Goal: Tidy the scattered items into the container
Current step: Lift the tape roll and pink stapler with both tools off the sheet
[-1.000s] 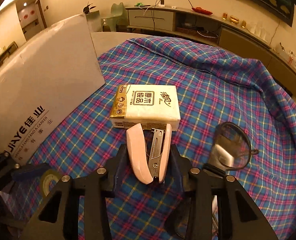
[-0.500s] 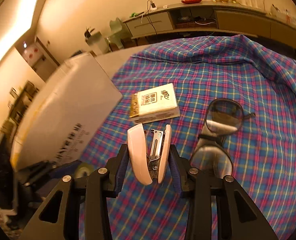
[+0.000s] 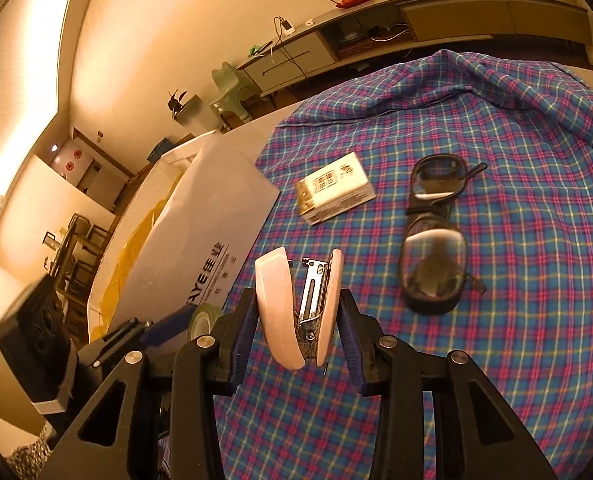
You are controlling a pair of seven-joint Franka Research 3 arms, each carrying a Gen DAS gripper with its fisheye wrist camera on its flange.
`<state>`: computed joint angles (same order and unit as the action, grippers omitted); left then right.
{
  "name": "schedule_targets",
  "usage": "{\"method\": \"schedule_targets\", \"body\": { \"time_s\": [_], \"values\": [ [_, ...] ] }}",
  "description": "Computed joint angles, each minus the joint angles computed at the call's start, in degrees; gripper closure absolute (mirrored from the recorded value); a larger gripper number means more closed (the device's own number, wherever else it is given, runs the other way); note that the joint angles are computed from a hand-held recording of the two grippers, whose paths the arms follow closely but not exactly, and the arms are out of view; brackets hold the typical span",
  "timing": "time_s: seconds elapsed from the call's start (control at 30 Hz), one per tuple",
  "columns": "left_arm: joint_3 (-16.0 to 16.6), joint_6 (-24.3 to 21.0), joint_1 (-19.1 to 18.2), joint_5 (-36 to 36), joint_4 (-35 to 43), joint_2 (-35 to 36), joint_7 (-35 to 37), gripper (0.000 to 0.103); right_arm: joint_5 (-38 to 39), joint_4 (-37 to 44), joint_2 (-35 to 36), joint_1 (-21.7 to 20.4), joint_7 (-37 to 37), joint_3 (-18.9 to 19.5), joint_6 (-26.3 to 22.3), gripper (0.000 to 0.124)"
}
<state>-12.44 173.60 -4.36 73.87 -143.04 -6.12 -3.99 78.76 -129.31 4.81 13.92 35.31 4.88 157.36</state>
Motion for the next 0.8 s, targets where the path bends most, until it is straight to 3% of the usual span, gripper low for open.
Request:
{"method": "schedule_targets", "body": {
  "time_s": [0.33, 0.8],
  "values": [
    [-1.5, 0.8, 1.5, -1.5, -3.5, -6.3, 0.1, 0.054, 1.3, -1.9, -3.2, 2.3, 0.0, 0.7, 2.1, 0.083],
    [-6.4, 2.7, 6.1, -8.1, -9.1, -15.9, 4.3, 0.054, 7.0, -5.6, -8.5, 6.7, -2.4, 1.2, 6.2, 0.083]
  ]
}}
